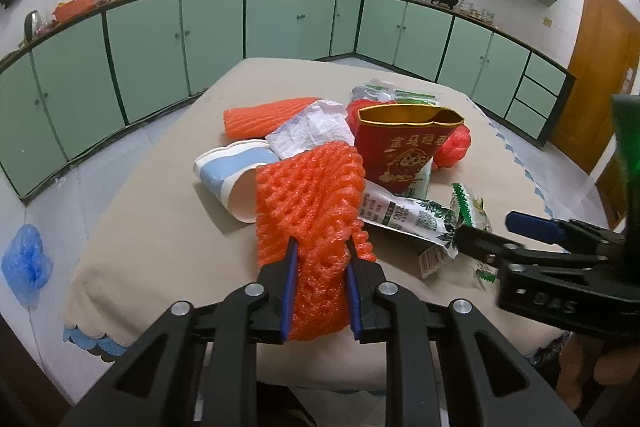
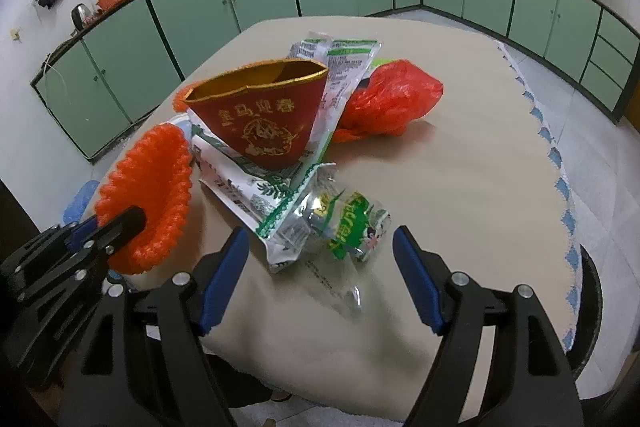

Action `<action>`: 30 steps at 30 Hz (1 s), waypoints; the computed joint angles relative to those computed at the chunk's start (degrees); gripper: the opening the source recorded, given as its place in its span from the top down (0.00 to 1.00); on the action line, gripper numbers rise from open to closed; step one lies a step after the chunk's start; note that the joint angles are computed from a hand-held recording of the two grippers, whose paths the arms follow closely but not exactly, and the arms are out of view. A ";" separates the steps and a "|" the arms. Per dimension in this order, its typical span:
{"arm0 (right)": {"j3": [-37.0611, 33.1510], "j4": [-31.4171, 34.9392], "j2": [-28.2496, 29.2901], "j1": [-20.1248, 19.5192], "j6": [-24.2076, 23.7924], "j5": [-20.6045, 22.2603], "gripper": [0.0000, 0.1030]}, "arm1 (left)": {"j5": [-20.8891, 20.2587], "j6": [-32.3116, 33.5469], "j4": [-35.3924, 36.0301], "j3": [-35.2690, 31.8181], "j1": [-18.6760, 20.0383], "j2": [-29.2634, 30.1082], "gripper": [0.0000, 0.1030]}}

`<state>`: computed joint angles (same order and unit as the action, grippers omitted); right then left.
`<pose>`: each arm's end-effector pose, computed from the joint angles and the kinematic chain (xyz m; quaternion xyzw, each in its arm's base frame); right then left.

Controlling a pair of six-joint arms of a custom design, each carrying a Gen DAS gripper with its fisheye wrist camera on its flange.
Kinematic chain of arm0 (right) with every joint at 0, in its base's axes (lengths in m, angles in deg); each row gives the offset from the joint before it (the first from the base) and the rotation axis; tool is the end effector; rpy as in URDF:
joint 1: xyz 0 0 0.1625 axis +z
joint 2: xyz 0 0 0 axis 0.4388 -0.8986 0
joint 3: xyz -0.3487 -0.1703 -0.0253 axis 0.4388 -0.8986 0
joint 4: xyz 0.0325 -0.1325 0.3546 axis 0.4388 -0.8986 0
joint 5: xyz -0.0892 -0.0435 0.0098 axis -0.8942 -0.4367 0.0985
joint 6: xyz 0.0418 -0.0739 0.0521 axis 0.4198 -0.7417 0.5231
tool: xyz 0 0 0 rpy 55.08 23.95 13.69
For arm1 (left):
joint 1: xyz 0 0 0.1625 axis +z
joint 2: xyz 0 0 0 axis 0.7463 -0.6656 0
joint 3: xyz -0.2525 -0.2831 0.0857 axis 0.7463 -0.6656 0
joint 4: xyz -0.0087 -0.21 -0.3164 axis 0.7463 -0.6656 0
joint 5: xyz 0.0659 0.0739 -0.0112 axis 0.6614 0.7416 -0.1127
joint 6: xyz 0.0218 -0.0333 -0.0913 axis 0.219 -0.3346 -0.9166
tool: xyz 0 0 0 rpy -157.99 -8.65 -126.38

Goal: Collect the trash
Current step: 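Close the left gripper on the orange mesh sleeve while the right gripper grasps the green snack pouch, then carry both items over the black bin and open both grippers to drop them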

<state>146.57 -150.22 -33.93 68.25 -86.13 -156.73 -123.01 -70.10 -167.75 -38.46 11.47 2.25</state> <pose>0.1341 -0.7730 0.2038 0.0621 -0.8913 0.3156 0.3195 -0.2537 -0.8107 0.0535 0.2770 0.8829 -0.2881 0.2465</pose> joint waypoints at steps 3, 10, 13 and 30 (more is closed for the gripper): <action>-1.33 4.49 0.05 -0.97 2.23 1.02 0.66 | -0.11 -0.23 0.30 0.03 0.12 0.03 0.79; 2.62 2.72 -3.27 -2.21 2.66 4.22 0.94 | -0.15 -0.62 -0.58 1.76 -0.06 -0.94 0.79; 4.86 0.57 -4.83 -2.25 1.99 4.74 0.94 | -0.01 -0.52 -1.47 3.11 -0.45 -1.65 0.79; 18.54 -7.89 -17.16 -2.55 0.99 3.56 0.95 | -2.63 0.61 -5.07 11.44 -5.28 -5.30 0.79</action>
